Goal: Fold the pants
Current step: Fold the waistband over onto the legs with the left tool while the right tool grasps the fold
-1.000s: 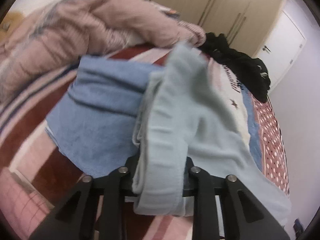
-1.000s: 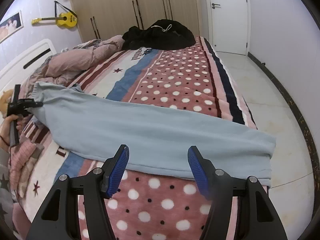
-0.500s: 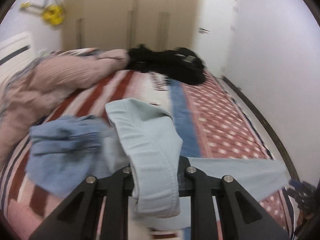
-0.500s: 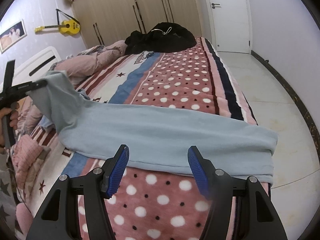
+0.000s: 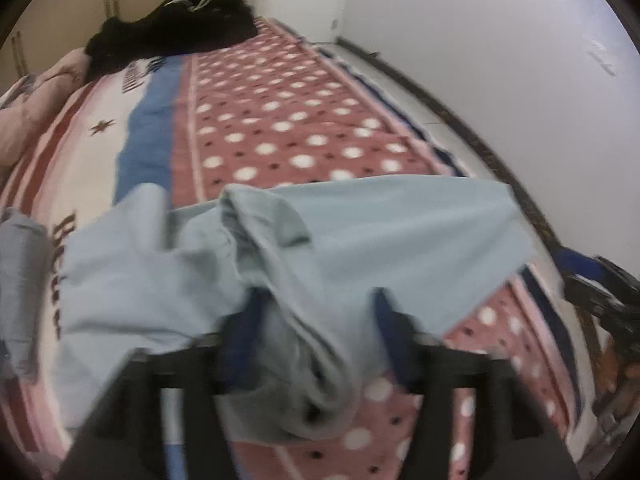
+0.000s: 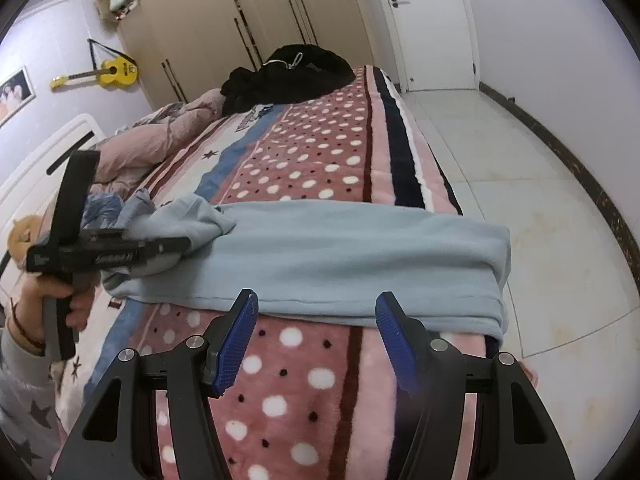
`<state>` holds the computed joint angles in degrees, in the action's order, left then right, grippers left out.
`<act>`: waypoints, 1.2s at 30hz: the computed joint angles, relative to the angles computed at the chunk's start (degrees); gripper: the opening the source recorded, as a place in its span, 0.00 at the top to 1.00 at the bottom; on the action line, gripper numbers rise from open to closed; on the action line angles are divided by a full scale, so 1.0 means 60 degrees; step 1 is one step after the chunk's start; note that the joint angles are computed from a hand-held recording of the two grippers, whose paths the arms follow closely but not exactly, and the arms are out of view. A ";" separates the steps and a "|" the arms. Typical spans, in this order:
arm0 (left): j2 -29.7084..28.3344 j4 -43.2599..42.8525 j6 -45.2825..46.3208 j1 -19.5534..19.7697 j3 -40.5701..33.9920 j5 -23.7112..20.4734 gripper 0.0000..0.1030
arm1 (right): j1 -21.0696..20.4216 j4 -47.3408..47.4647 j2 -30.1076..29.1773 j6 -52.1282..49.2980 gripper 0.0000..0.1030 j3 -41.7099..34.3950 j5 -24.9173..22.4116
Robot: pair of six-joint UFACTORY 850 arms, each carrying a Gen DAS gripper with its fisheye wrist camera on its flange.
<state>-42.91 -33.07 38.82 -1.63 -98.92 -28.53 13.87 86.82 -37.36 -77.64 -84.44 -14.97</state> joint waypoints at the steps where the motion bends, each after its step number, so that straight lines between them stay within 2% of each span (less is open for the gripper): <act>1: 0.0261 -0.0493 0.0594 0.0007 0.0350 0.0210 0.33 | 0.0005 -0.0114 -0.0030 0.0112 0.44 -0.0036 -0.0006; 6: 0.1429 -0.2348 0.2453 0.0389 0.1450 0.0838 0.24 | 0.0229 -0.1084 -0.0352 0.1044 0.44 -0.0552 -0.0085; 8: 0.1676 -0.2288 0.2281 0.0640 0.1708 0.1419 0.24 | 0.0424 -0.1651 -0.0588 0.1593 0.44 -0.0944 -0.0255; 10: 0.1760 -0.1580 0.1404 0.0847 0.1867 0.1933 0.24 | 0.0636 -0.2200 -0.0808 0.2093 0.44 -0.1303 -0.0367; 13: 0.1479 -0.0914 0.0311 0.1311 0.1709 0.1780 0.24 | 0.0970 -0.3203 -0.1371 0.3114 0.40 -0.2161 -0.0846; 15: 0.1356 -0.0876 0.0142 0.1552 0.1769 0.1759 0.24 | 0.1223 -0.3651 -0.1733 0.3467 0.38 -0.2687 -0.0960; 19: 0.1114 -0.1286 0.0452 0.1922 0.1878 0.1665 0.24 | 0.1681 -0.4959 -0.2324 0.4506 0.38 -0.3647 -0.0794; 24: 0.0953 -0.2178 0.1426 0.2159 0.2063 0.1542 0.24 | 0.1908 -0.7755 -0.3570 0.7417 0.38 -0.5657 -0.1602; 26: 0.0979 -0.2624 0.1936 0.2230 0.2200 0.1393 0.24 | 0.1935 -0.8417 -0.4243 0.8178 0.39 -0.6740 -0.2291; 27: 0.1011 -0.2735 0.2071 0.2248 0.2280 0.1362 0.24 | 0.1934 -0.8556 -0.4472 0.8403 0.42 -0.7115 -0.2519; 29: 0.1112 -0.2935 0.2410 0.2269 0.2499 0.1313 0.24 | 0.1958 -0.9112 -0.5010 0.9084 0.84 -0.8025 -0.2992; 30: 0.1147 -0.3004 0.2567 0.2272 0.2582 0.1296 0.24 | 0.1971 -0.9284 -0.5209 0.9313 0.89 -0.8384 -0.3157; 32: 0.1246 -0.2915 0.2767 0.2238 0.2791 0.1455 0.24 | 0.1993 -0.9471 -0.5217 0.9482 0.91 -0.8475 -0.3034; 34: 0.1331 -0.2693 0.2784 0.2161 0.2964 0.1857 0.25 | 0.1997 -0.9524 -0.4933 0.9566 0.92 -0.8112 -0.2594; 36: 0.1353 -0.2163 0.2478 0.2087 0.3056 0.2236 0.38 | 0.1966 -0.9510 -0.4563 0.9689 0.92 -0.7624 -0.2070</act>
